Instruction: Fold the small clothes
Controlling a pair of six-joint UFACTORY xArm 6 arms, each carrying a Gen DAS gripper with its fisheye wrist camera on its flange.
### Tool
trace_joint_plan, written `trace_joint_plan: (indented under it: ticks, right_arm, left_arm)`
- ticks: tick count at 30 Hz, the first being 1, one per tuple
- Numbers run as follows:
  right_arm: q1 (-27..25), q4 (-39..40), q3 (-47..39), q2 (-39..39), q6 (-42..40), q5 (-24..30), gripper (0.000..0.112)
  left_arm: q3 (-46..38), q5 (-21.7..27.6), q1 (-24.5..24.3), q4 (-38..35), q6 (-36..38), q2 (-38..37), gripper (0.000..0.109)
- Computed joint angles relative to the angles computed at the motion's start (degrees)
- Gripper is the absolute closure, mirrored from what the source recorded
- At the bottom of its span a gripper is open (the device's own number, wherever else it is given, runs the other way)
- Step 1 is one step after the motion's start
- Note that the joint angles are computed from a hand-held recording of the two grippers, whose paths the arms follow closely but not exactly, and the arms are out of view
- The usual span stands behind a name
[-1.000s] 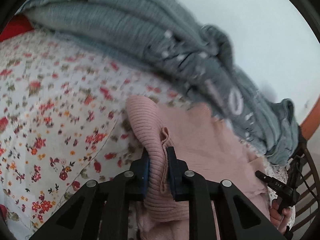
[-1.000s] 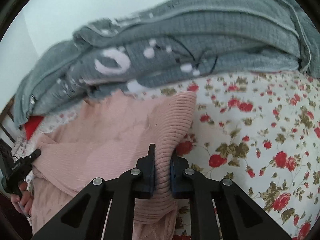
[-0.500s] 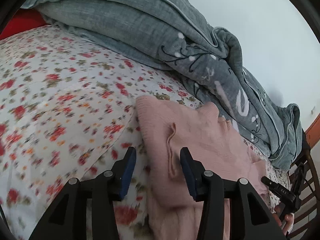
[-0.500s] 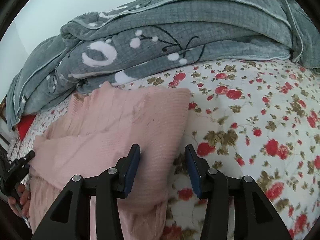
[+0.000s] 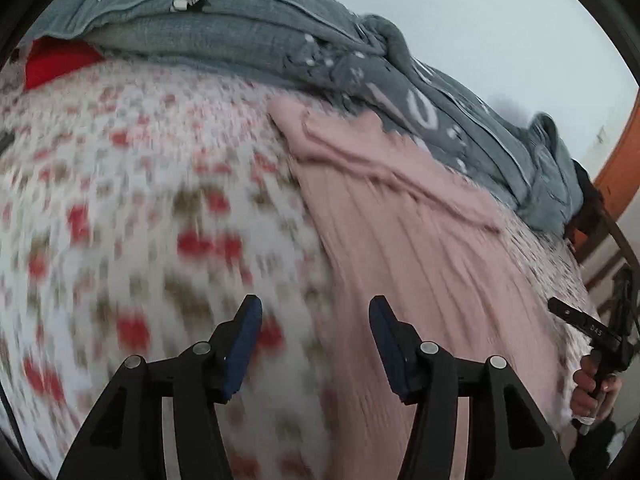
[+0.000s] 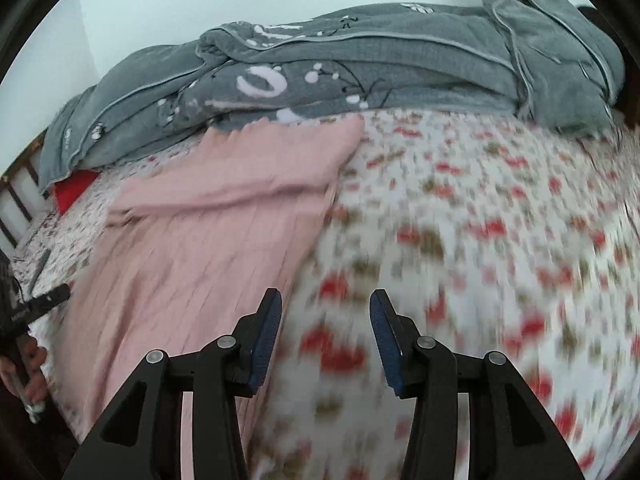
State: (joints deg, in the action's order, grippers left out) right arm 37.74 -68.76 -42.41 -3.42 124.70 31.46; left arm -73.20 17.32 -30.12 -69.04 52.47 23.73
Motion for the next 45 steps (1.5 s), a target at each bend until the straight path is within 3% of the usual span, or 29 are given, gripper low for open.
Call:
trace_joint_plan:
  ticks: [2,6,13,17,20,22,24,25,26,30,39,45]
  right_arm:
    - [1.8,-3.0,2.2,-1.5,5.6,-2.8,0.069]
    - [6.5,-7.1,4.2,-2.8,13.3,-3.2,0.069]
    - [12.4,-10.3,2.8,0.3,20.3,-4.2,0.069]
    - [14.0,-7.4,-0.5,4.7,17.7,-2.3,0.069]
    - [14.7,-5.4,-1.8,5.6,14.5,-0.6,0.081]
    - [14.4,-6.4,-1.8,6.0,15.6,-1.8,0.096]
    - [13.8,-8.3,-1.8,6.3,17.4,-3.4,0.104]
    - [14.0,-8.7,-1.5,5.9,18.0,-3.1,0.106]
    - [14.3,-9.5,-1.1,5.5,19.3,-2.6,0.107]
    - [15.2,-13.6,0.6,3.0,27.0,-1.4,0.107]
    - [18.8,-15.8,5.9,-6.3,32.2,4.1,0.108]
    - [22.2,-14.1,6.6,-8.3,31.8,7.3,0.108]
  left_arm:
    - [4.1,1.6,-0.2,-2.4,3.0,-3.0,0.056]
    - [10.9,-1.1,-2.5,-2.5,5.1,-7.7,0.054]
    - [13.3,0.5,-2.8,-6.5,6.3,-8.8,0.055]
    - [14.1,-1.6,-4.2,-1.9,1.3,-9.0,0.056]
    - [15.3,-2.2,-5.0,1.7,-1.6,-9.4,0.057]
    - [16.2,-3.0,-5.3,2.4,-3.1,-9.5,0.065]
    - [16.6,-3.3,-5.3,2.4,-5.1,-9.6,0.079]
    - [16.4,-2.2,-4.8,1.0,-4.6,-9.6,0.095]
    - [16.2,0.0,-3.9,-2.2,-2.8,-9.8,0.101]
    - [16.9,2.2,-2.5,-8.6,0.8,-11.5,0.102]
    - [22.1,5.0,0.7,-17.6,9.5,-20.0,0.102]
    - [25.5,5.6,1.0,-18.9,11.4,-23.8,0.102]
